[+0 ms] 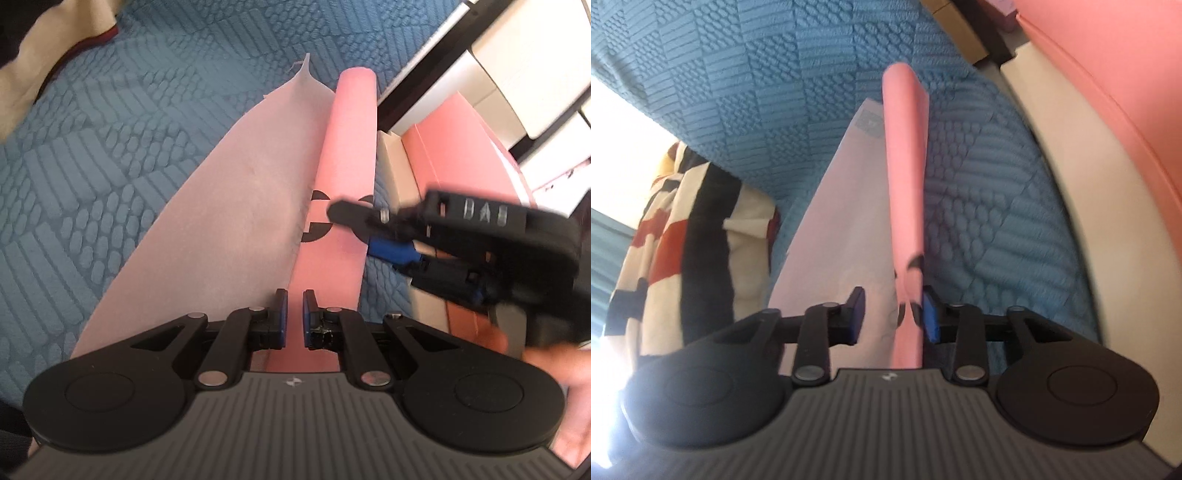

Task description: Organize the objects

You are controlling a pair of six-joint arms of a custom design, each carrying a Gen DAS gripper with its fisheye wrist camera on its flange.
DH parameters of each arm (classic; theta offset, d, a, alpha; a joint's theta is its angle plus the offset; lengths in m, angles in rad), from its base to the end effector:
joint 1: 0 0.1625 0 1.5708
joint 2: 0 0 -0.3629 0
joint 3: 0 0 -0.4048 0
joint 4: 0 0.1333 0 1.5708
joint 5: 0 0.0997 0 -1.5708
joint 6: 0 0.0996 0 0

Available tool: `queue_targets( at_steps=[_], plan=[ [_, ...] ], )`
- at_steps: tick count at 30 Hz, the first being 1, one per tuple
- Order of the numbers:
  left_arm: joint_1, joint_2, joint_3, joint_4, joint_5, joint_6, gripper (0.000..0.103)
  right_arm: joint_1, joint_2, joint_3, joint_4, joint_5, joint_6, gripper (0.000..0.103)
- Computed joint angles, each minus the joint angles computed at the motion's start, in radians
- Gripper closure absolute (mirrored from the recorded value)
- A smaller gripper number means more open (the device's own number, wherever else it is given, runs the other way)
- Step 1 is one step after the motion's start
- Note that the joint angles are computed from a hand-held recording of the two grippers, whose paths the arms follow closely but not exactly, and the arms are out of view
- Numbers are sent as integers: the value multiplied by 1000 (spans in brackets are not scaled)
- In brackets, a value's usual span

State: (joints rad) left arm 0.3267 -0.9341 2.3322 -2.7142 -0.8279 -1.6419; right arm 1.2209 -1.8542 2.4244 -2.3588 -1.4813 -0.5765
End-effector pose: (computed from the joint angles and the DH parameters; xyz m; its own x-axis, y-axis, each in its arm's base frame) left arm -0.2797 -0.3067 -0.0406 -0.9089 -0.3632 -0.2048 -0.1399 0.7283 -0.6708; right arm 0.0108 -0.3851 0.2171 -0.9724 -0.2289 0.0446 -0.2330 0.9452 -0.2287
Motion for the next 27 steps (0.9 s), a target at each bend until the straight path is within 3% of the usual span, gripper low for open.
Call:
queue_targets(
  at_steps=[6, 8, 14, 21, 25, 27],
  plan=[
    [-2, 8, -4, -6, 11, 0, 93, -5, -21, 13, 27, -21, -15, 89],
    [-2, 16, -9, -6, 14, -2, 93, -1, -19, 14, 12, -32, -9, 97],
    [-11, 13, 1, -19, 29, 8, 93, 12, -36, 29, -13, -51, -30, 97],
    [-23, 41, -3, -113, 45, 94, 92, 17, -48, 40, -28, -67, -16, 97],
    [-18, 54, -25, -112, 45, 126, 69, 14, -51, 40, -25, -67, 2, 97],
    [-21, 61, -29, -111, 39, 131, 68, 17, -57, 44, -30, -75, 8, 97]
  ],
)
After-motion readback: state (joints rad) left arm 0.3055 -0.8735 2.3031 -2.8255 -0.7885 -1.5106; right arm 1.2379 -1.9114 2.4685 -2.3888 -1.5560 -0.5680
